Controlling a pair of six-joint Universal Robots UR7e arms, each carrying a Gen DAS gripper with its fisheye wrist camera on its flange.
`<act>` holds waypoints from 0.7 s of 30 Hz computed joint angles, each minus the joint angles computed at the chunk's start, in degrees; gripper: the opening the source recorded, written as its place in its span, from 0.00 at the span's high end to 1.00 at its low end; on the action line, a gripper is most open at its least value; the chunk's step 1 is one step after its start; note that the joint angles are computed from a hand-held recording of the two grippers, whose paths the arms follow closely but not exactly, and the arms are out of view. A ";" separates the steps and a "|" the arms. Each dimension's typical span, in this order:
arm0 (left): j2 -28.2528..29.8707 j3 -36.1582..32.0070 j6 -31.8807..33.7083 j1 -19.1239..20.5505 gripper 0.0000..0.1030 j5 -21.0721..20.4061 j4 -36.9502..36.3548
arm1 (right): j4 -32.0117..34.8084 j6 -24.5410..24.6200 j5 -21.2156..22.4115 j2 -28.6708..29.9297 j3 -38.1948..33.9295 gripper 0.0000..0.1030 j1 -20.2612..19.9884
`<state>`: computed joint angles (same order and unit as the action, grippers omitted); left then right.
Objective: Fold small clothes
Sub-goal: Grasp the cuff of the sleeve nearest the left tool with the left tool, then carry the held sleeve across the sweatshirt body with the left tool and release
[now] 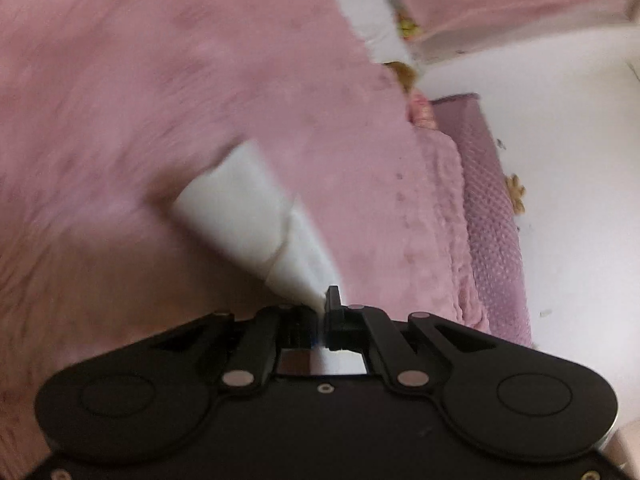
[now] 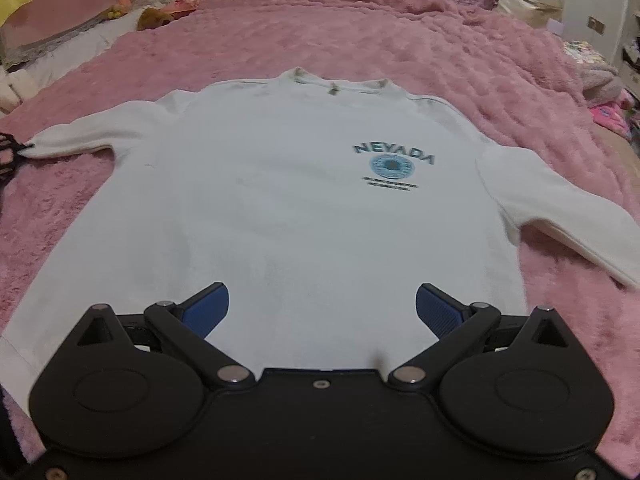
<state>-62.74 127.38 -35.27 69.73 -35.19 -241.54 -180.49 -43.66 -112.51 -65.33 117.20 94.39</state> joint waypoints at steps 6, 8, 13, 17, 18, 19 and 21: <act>-1.00 -6.30 8.52 -4.17 1.00 -1.52 4.09 | -3.93 2.82 -4.96 0.74 -0.73 0.03 -1.91; -0.05 -9.08 9.82 -6.06 1.00 -1.38 6.18 | -5.43 3.18 -5.24 0.53 -0.21 0.03 -2.95; 4.44 -20.45 10.92 -7.64 0.99 -9.85 19.98 | -10.20 -0.68 -5.23 0.60 1.98 0.03 -4.45; 11.10 -30.22 9.60 -8.91 1.00 -13.78 29.22 | -13.39 -1.27 -2.10 0.35 3.52 0.03 -5.92; 12.71 -32.46 9.53 -8.90 0.99 -15.09 30.70 | -14.32 -0.17 -1.35 0.35 3.89 0.03 -6.51; 14.49 -34.62 9.14 -8.97 0.99 -16.51 32.08 | -13.91 1.77 -1.35 0.62 3.57 0.03 -6.93; 18.52 -39.09 8.15 -8.85 1.00 -20.24 33.85 | -10.47 4.96 -1.22 0.76 2.66 0.03 -7.59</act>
